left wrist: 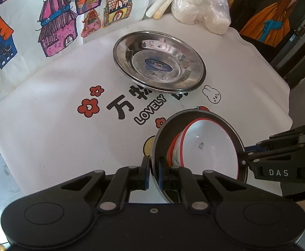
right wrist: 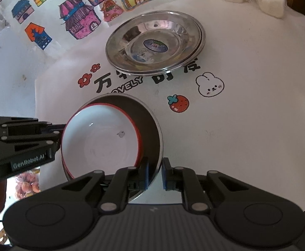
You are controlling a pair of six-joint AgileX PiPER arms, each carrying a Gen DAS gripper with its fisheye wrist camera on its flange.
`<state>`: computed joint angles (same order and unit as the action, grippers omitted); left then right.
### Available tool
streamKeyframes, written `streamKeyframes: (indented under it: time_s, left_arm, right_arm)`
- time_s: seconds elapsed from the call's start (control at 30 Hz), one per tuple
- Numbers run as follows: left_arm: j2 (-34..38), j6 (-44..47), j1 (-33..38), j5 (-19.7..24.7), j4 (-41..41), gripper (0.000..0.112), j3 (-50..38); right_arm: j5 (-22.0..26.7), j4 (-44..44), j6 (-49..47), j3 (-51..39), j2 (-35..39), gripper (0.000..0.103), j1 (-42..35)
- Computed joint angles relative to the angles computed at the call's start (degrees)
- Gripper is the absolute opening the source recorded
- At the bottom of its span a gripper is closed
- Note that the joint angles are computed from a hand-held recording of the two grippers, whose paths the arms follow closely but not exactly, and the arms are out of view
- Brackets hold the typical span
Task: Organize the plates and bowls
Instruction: 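Lift the bowl stack with both grippers and carry it over the steel plates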
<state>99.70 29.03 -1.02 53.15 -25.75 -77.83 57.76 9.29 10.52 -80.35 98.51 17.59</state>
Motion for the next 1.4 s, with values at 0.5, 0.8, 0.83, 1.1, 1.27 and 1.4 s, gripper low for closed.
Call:
streamKeyframes:
  time_s: [0.5,0.8,0.83,1.1,1.27,1.4]
  left_arm:
    - [0.1,-5.5,-1.0,0.6,2.4,0.005,-0.8]
    - [1.9,-9.3,-1.3,3.3,3.9,0.004,-4.1]
    - [1.8,-9.6,-1.4,3.2,3.8,0.004,-4.0]
    - [2.8,-10.9,-1.5,3.8,3.3,0.004,-6.5]
    - [3.9,-11.6,-1.6,4.9,3.0,0.004,-8.0]
    - [4.3,-11.9,-1.8,4.9,2.5,0.004,-9.3]
  right_arm:
    - [1.1,-1.0,7.6,-1.0,0.7,0.014,0.5]
    - [2.7,5.4,7.6,-1.7,1.6,0.011,-3.3]
    - [2.9,5.7,7.4,-1.7,1.7,0.011,-3.5]
    - [3.2,7.7,6.6,-1.6,1.7,0.011,-4.6]
    - [3.5,7.6,6.6,-2.1,1.5,0.011,-5.1]
    - [3.7,7.7,6.5,-2.7,1.2,0.011,-5.8]
